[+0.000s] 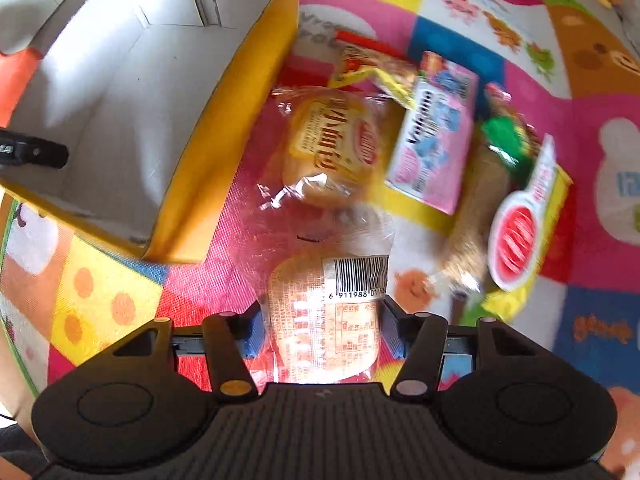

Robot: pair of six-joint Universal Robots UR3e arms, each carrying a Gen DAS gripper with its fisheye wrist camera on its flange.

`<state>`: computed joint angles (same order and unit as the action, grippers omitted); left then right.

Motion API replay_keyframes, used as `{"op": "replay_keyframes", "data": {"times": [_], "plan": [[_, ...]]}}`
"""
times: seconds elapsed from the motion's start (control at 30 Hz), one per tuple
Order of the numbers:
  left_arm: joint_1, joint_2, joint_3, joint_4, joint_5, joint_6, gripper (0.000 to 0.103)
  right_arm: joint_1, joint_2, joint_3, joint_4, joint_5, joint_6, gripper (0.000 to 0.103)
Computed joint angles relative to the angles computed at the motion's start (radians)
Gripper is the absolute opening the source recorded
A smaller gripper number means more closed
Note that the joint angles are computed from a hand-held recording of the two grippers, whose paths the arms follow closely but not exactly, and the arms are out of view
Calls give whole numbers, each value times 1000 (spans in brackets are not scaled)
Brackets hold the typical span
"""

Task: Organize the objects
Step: 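Grasp the wrapped bread roll with the right tool and drop it into the box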

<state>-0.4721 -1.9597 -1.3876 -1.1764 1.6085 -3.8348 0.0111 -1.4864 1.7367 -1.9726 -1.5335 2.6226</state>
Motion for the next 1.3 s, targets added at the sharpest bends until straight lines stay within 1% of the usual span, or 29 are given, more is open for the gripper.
{"op": "replay_keyframes", "data": {"times": [0.07, 0.13, 0.2, 0.27, 0.37, 0.47, 0.53, 0.57, 0.63, 0.77, 0.93, 0.97, 1.03, 1.07, 1.1, 1.13, 1.17, 1.23, 1.3], "plan": [[-3, -10, 27, -21, 6, 17, 7, -45, -98, -23, 113, 42, -8, 55], [-2, -11, 46, -50, 1, 33, 7, -105, -194, -96, 285, 95, -9, 55], [-8, -12, 59, -69, -1, 45, 7, -165, -256, -216, 470, 148, -12, 55], [-13, -15, 70, -77, -1, 64, 7, -235, -285, -392, 674, 215, -24, 55], [-23, -13, 74, -77, -7, 96, 7, -300, -260, -669, 907, 299, -28, 55], [-25, -2, 56, -67, -16, 124, 8, -303, -192, -923, 1058, 344, 4, 55], [-17, 11, 25, -42, -31, 125, 8, -271, -152, -1028, 1098, 346, 35, 55], [-11, 20, 8, -30, -39, 122, 8, -243, -127, -1079, 1111, 339, 61, 55], [0, 34, -14, -15, -54, 117, 8, -184, -93, -1121, 1098, 324, 125, 55], [9, 58, -46, 18, -57, 123, 8, -53, -28, -1171, 1023, 273, 243, 55], [20, 76, -75, 34, -63, 133, 8, 82, 90, -1259, 938, 227, 342, 55], [21, 77, -75, 34, -64, 132, 8, 103, 108, -1260, 904, 226, 364, 55], [26, 86, -84, 34, -67, 134, 8, 110, 110, -1201, 802, 281, 408, 56], [27, 91, -90, 37, -69, 133, 8, 115, 127, -1203, 770, 291, 448, 60], [30, 95, -95, 42, -70, 133, 8, 126, 136, -1192, 727, 276, 488, 71], [31, 98, -101, 48, -71, 134, 8, 132, 127, -1162, 677, 261, 513, 76], [34, 101, -107, 51, -72, 135, 8, 130, 116, -1132, 645, 253, 519, 78], [38, 104, -114, 56, -76, 142, 8, 116, 90, -1091, 636, 244, 509, 78], [39, 105, -115, 56, -78, 144, 8, 91, 35, -1005, 614, 222, 490, 78]]}}
